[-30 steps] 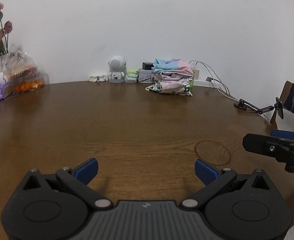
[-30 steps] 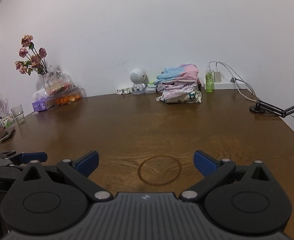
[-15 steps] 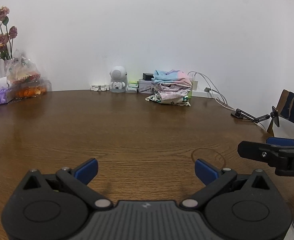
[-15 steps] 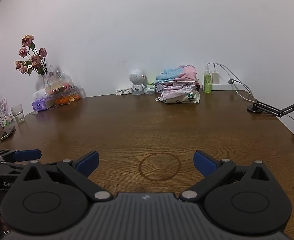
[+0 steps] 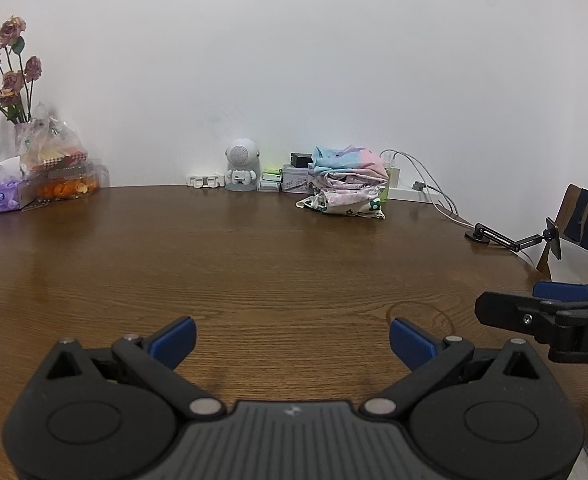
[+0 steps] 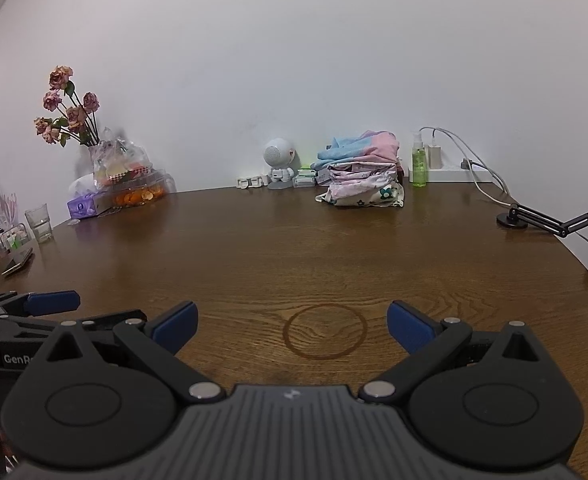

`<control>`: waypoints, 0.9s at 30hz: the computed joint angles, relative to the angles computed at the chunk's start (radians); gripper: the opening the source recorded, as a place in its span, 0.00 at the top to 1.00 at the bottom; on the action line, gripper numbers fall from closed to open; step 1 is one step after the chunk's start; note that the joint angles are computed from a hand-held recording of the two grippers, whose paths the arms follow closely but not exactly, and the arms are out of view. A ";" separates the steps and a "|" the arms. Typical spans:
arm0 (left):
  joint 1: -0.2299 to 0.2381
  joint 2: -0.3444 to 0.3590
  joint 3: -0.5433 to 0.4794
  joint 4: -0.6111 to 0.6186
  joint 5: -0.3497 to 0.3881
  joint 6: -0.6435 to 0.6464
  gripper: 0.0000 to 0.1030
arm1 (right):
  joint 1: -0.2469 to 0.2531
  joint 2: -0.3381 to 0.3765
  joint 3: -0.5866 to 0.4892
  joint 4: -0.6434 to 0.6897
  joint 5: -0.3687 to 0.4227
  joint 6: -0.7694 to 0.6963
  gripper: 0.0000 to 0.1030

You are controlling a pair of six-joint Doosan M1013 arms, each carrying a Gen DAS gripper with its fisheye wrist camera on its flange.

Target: Fold clothes

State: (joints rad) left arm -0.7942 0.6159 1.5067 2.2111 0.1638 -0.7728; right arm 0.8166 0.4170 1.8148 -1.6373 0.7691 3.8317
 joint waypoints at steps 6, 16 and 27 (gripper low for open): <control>-0.001 -0.001 0.002 0.002 0.004 -0.003 0.00 | 0.001 -0.002 0.003 -0.004 0.000 0.003 0.00; -0.003 -0.002 0.007 -0.003 0.011 0.001 0.00 | 0.000 -0.003 0.006 0.000 -0.007 0.000 0.00; -0.004 -0.001 0.006 -0.038 0.010 0.039 0.00 | 0.002 -0.001 0.008 -0.001 0.000 0.009 0.00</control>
